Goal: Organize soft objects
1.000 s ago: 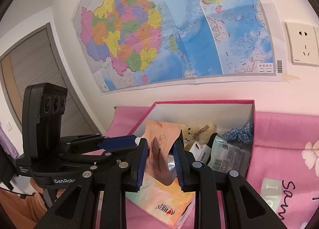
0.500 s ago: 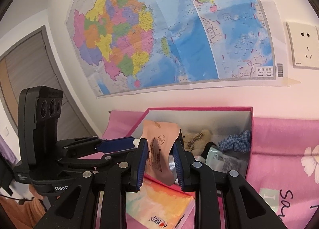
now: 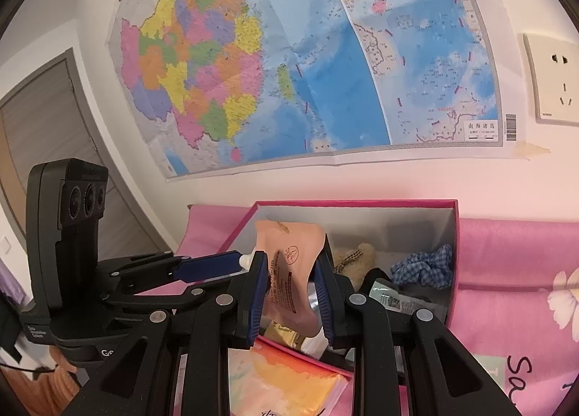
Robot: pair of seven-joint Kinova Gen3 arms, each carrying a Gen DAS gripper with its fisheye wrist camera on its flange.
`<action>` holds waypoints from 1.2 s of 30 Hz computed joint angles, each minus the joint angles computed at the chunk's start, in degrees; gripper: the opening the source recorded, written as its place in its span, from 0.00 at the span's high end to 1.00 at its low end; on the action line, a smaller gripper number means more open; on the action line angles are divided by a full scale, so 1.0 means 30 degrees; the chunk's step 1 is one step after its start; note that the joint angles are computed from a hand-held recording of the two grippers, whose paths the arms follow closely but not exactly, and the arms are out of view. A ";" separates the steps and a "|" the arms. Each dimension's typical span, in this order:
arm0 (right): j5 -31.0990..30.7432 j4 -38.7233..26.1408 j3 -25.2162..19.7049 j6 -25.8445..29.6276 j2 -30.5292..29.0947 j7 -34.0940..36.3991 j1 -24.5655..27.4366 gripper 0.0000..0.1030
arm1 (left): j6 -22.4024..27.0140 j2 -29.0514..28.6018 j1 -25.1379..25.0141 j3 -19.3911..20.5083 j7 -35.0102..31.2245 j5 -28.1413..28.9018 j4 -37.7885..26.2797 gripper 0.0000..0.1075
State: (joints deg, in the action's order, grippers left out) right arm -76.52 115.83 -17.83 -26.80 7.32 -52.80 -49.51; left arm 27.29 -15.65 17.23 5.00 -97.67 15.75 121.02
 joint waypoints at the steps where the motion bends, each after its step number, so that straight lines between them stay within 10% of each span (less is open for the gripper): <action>1: 0.0031 -0.0038 0.0036 0.0104 0.0052 -0.0049 0.0055 0.75 | 0.0061 0.0064 -0.0072 0.0080 0.0092 -0.0094 -0.0057 0.61; 27: -0.2348 -0.1609 0.1510 0.2242 0.1464 0.1959 0.0812 0.74 | 0.0843 0.2319 -0.1151 0.0413 0.0523 -0.0038 -0.1466 0.61; 36: -0.2960 -0.0409 0.0088 -0.0022 0.0629 0.2781 -0.0020 0.52 | -0.2095 -0.2033 0.0106 -0.1071 -0.1353 0.0713 0.2330 0.31</action>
State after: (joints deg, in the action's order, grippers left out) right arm -85.41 114.60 -17.56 -26.87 9.21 -44.46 -49.57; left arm 21.00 -21.75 17.54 1.78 -101.73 17.89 128.01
